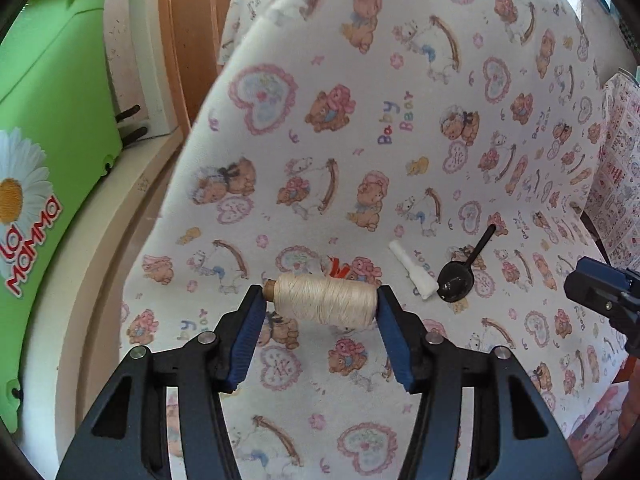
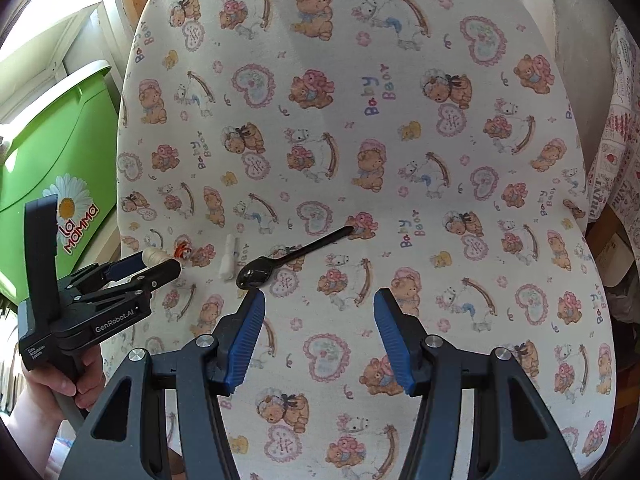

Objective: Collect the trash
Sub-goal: 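Grasp the white plastic stick with the right gripper while left holds the spool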

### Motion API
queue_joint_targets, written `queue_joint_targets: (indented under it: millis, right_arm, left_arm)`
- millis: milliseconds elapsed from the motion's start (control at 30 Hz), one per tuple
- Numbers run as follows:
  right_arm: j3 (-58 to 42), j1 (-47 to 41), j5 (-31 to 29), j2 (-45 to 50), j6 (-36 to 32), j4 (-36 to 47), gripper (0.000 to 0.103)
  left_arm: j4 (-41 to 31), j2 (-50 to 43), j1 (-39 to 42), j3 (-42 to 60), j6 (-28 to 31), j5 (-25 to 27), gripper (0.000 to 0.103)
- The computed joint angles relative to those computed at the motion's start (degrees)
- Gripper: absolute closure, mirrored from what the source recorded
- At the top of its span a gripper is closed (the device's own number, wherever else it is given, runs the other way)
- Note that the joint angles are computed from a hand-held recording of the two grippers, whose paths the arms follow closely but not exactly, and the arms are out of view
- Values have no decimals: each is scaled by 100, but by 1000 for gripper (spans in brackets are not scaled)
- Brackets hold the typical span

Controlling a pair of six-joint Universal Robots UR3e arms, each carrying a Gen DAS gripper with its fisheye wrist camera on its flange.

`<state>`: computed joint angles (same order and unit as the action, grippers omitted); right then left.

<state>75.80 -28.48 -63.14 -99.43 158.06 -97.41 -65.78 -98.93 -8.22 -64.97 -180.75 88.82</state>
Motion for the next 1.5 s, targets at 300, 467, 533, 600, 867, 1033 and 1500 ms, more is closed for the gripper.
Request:
queue_joint_targets:
  millis: [300,467,533,600,867,1033,1500]
  right_arm:
    - [535,1058,-607,228,363,-1389,44]
    - [617,1650,-891,607,398,-2221,47]
    - [549,1778,-842,774,332,-2294,53]
    - [431,1924,-933,959,299,-2306,56]
    - [-95,2133,-1189,1521,380,-1960,69]
    - [-374,2279,-1313,1752,403,-1851,71]
    - [63,1595,-268,1251,823,-1845,87]
  left_arm:
    - [-706,464,-31,158,-346,696,48]
    - [-887,574,180,154,-457,577,48]
    - [-979,632,336,137,-495,446,48]
    - [-1002,624,428,142,-540,329,48]
    - [-953,541,397,163,-638,385,48]
    - [-889,466,297,151,-670,492,48]
    - [-1026,694,357,248,-752,244,48]
